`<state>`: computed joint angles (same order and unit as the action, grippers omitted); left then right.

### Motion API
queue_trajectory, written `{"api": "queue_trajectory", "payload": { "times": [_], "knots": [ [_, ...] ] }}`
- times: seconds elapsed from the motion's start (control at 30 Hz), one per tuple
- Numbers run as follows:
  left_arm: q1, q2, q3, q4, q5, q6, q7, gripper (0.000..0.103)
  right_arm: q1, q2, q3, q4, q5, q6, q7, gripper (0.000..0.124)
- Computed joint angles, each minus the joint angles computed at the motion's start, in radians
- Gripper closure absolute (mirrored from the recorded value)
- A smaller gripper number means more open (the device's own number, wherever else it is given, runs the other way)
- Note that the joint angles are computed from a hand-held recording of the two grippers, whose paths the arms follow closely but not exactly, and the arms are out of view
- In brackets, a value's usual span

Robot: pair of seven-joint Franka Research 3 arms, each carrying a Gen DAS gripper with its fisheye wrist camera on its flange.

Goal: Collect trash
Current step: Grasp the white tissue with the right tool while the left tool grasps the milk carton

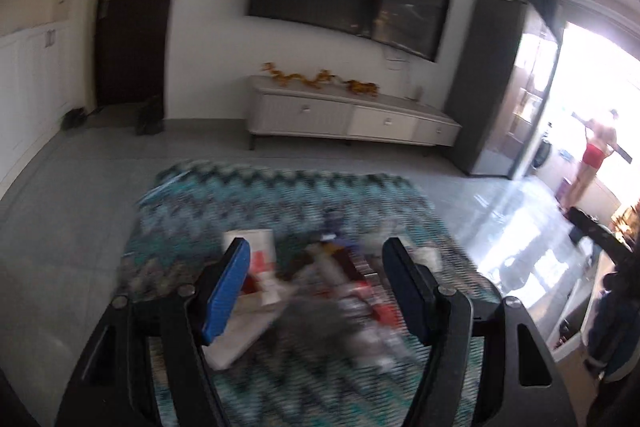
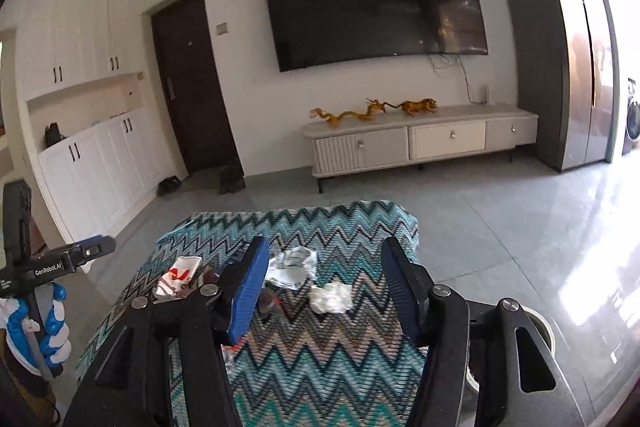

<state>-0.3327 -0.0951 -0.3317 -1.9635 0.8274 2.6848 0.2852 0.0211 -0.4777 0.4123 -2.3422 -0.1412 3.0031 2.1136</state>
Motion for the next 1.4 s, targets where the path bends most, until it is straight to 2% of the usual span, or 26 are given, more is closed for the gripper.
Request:
{"api": "queue_trajectory", "payload": {
  "times": [0.1, 0.2, 0.3, 0.4, 0.5, 0.67, 0.8, 1.07, 1.17, 1.3, 1.37, 1.4],
  "knots": [
    [0.028, -0.070, 0.022, -0.094, -0.007, 0.031, -0.010, 0.035, -0.021, 0.012, 0.037, 0.023, -0.024, -0.015, 0.018, 0.064],
    [0.057, -0.102, 0.026, -0.153, -0.023, 0.067, 0.012, 0.025, -0.023, 0.031, 0.050, 0.044, -0.052, -0.033, 0.033, 0.061],
    [0.070, -0.092, 0.031, -0.189, -0.061, 0.102, 0.073, 0.025, -0.028, 0.066, 0.064, 0.070, -0.088, -0.051, 0.061, 0.060],
    [0.063, -0.044, 0.020, -0.182, -0.089, 0.090, 0.151, 0.025, -0.022, 0.115, 0.063, 0.099, -0.131, -0.075, 0.094, 0.060],
    [0.049, 0.015, 0.018, -0.169, -0.094, 0.056, 0.216, 0.025, 0.012, 0.165, 0.031, 0.118, -0.160, -0.099, 0.110, 0.059],
    [0.020, 0.092, 0.034, -0.133, -0.059, 0.011, 0.250, 0.025, 0.061, 0.262, -0.007, 0.160, -0.225, -0.148, 0.150, 0.058],
    [0.010, 0.125, 0.057, -0.120, -0.049, 0.029, 0.237, 0.025, 0.109, 0.340, -0.059, 0.178, -0.228, -0.160, 0.161, 0.044],
    [0.007, 0.183, 0.092, -0.116, -0.065, 0.111, 0.206, 0.026, 0.189, 0.491, -0.156, 0.268, -0.290, -0.219, 0.205, 0.044],
    [0.015, 0.179, 0.105, -0.136, -0.077, 0.182, 0.201, 0.033, 0.223, 0.541, -0.196, 0.315, -0.304, -0.236, 0.202, 0.044],
    [0.019, 0.183, 0.106, -0.143, -0.122, 0.206, 0.241, 0.047, 0.267, 0.599, -0.241, 0.364, -0.279, -0.224, 0.176, 0.045],
    [0.014, 0.183, 0.109, -0.143, -0.115, 0.210, 0.243, 0.050, 0.291, 0.627, -0.263, 0.388, -0.267, -0.227, 0.159, 0.051],
    [0.011, 0.183, 0.111, -0.141, -0.102, 0.208, 0.233, 0.053, 0.302, 0.642, -0.271, 0.401, -0.258, -0.233, 0.143, 0.057]
  ]
}}
